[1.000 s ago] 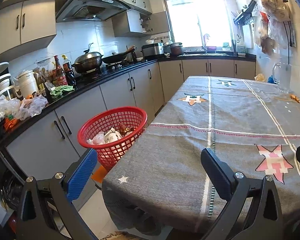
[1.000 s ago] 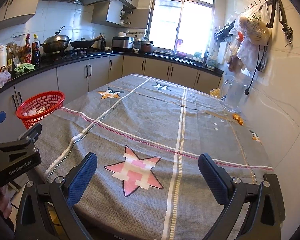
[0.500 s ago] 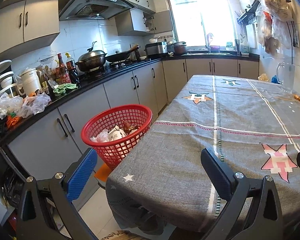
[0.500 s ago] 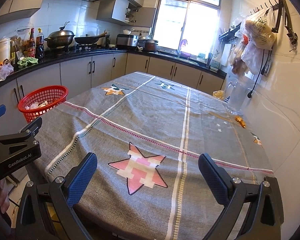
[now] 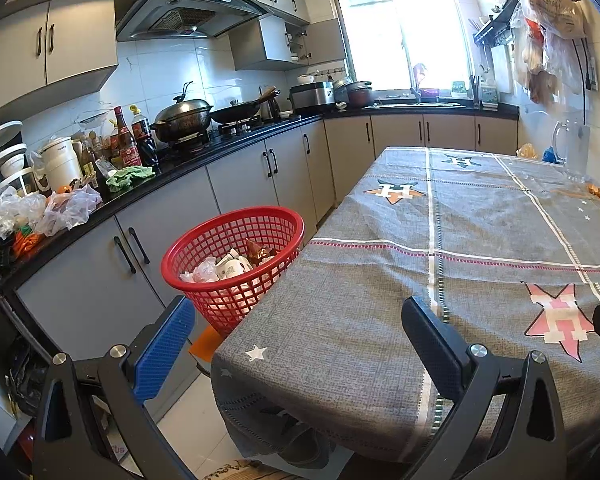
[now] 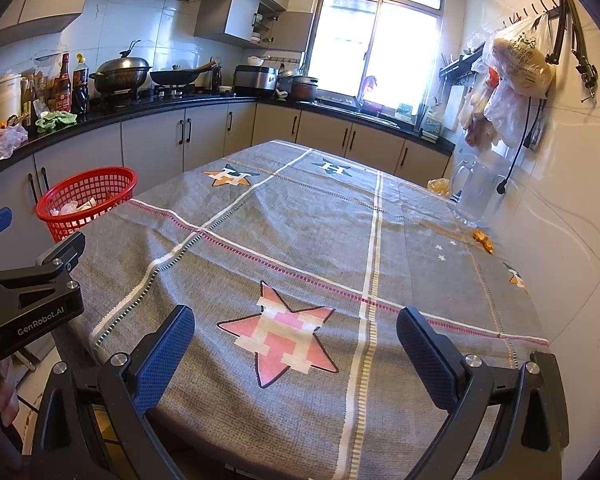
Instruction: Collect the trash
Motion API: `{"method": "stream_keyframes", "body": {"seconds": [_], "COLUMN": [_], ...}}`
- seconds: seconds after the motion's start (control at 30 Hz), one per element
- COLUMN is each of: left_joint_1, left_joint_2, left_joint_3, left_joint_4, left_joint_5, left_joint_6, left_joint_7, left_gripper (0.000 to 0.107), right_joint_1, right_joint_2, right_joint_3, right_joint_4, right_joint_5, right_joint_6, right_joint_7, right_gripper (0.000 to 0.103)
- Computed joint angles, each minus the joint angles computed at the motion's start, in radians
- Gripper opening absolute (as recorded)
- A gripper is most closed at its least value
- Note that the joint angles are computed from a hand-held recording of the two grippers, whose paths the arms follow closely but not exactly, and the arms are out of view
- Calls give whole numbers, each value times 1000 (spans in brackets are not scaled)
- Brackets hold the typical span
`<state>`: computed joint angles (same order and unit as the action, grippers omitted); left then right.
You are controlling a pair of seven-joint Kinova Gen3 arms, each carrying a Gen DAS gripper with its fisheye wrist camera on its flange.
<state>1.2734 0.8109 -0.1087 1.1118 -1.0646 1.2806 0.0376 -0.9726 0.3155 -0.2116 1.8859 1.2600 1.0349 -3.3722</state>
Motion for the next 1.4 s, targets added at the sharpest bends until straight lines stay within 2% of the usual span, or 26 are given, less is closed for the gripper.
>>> {"method": "stream_keyframes", "body": {"seconds": [1.4], "left_joint_1": [-9], "left_joint_2": [0], "left_joint_3": [7], "left_joint_4": [11], "left_joint_5": [2], "left_joint_6": [-19], "left_joint_7": [-8], "left_gripper": [103], "right_joint_1": [14], "right_joint_2": [1], "right_joint_3": [9], "right_joint_4": [10], "right_joint_5": [-11], "right_joint_6": [-35], "right_joint_7": [-22], "right_gripper": [102]}}
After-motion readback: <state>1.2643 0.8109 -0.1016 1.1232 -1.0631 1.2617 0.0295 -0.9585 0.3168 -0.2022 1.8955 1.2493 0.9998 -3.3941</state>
